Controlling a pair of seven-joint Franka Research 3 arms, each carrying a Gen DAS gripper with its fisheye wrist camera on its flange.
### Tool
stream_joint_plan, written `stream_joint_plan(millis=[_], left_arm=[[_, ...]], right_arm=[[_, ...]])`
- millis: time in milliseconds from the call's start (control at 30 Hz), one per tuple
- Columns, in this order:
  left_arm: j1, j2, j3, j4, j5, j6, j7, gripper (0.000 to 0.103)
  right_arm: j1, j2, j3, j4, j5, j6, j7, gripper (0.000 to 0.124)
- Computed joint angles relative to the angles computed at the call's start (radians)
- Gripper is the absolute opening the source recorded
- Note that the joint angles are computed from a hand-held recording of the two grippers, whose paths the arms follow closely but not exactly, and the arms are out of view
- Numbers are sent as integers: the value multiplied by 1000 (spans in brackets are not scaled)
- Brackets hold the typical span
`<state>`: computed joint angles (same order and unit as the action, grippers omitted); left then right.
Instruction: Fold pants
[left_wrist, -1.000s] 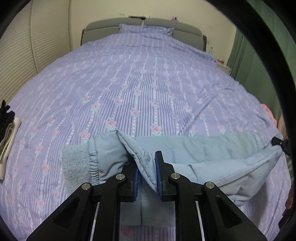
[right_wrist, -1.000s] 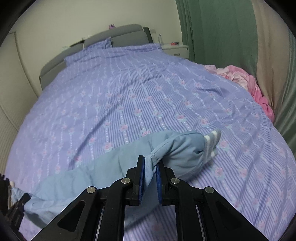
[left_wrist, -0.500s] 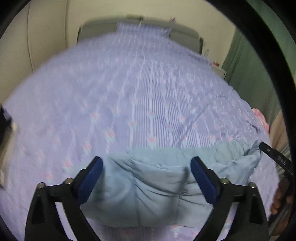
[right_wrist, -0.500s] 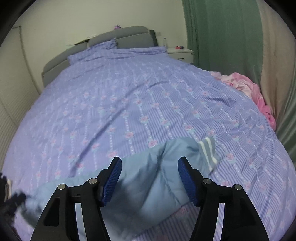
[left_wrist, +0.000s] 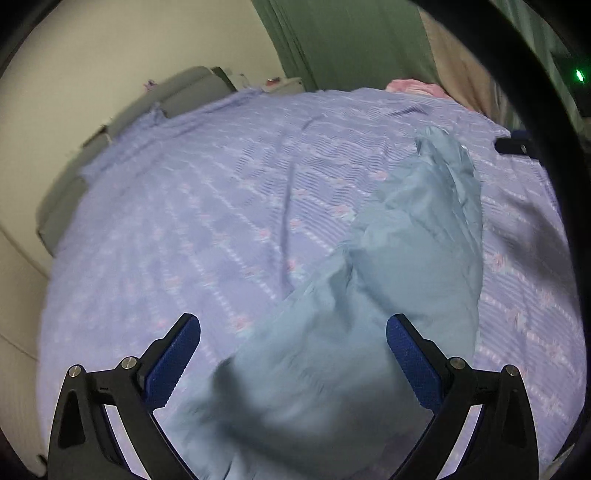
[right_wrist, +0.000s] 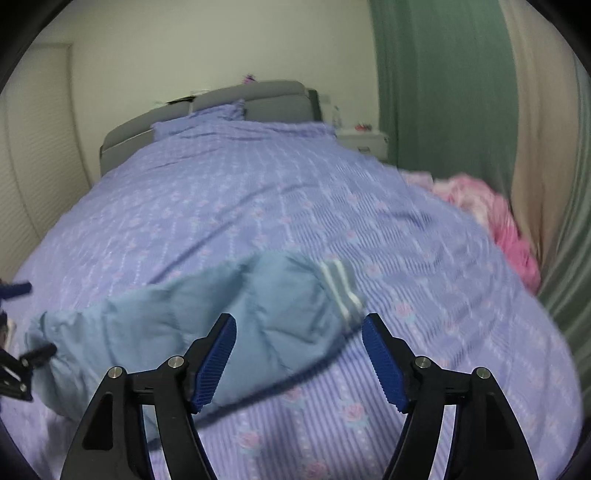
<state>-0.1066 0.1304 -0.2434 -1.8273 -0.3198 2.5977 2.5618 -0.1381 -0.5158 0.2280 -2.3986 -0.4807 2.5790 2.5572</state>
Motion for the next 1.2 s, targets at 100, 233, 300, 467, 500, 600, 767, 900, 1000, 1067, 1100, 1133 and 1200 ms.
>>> stream_joint_plan(millis=[100, 233, 300, 467, 500, 600, 767, 900, 1000, 1067, 1100, 1133, 1200], left_arm=[[-8, 112, -3, 158, 37, -158, -86, 102], [-27, 217, -4, 269, 137, -239, -186, 82], [-38, 248, 2, 281, 190, -227, -242, 62], [-62, 299, 25, 291, 319, -135, -394, 52], [-66, 310, 26, 301, 341, -129, -422, 53], [-53, 317, 15, 307, 361, -123, -466, 55], [81, 190, -82, 203, 150, -59, -319, 72], [181, 63, -95, 120, -119, -19, -80, 86], [208, 42, -41, 132, -192, -72, -1, 86], [216, 54, 6, 154, -201, -140, -2, 86], [215, 65, 22, 168, -198, -173, -7, 86], [223, 88, 40, 193, -202, -217, -26, 86], [243, 121, 58, 237, -220, -307, -68, 84]], right_arm=[[-15, 6, -4, -28, -14, 18, 7, 72], [-42, 53, -20, -46, -21, 107, 37, 72], [-57, 94, -21, -26, -3, 98, 72, 72], [-59, 150, -15, 4, -60, 96, 147, 72], [-55, 156, -14, 10, -78, 87, 156, 72], [-31, 164, -13, 37, -128, 21, 189, 72], [18, 85, 2, 34, -204, -19, 246, 72], [44, 69, 35, 71, -251, 8, 250, 72], [76, 117, 64, 135, -266, 40, 225, 72], [98, 171, 88, 185, -300, 31, 217, 72], [116, 202, 94, 213, -313, 17, 210, 71], [137, 236, 96, 241, -320, 10, 199, 71], [176, 300, 97, 289, -323, 6, 197, 71]])
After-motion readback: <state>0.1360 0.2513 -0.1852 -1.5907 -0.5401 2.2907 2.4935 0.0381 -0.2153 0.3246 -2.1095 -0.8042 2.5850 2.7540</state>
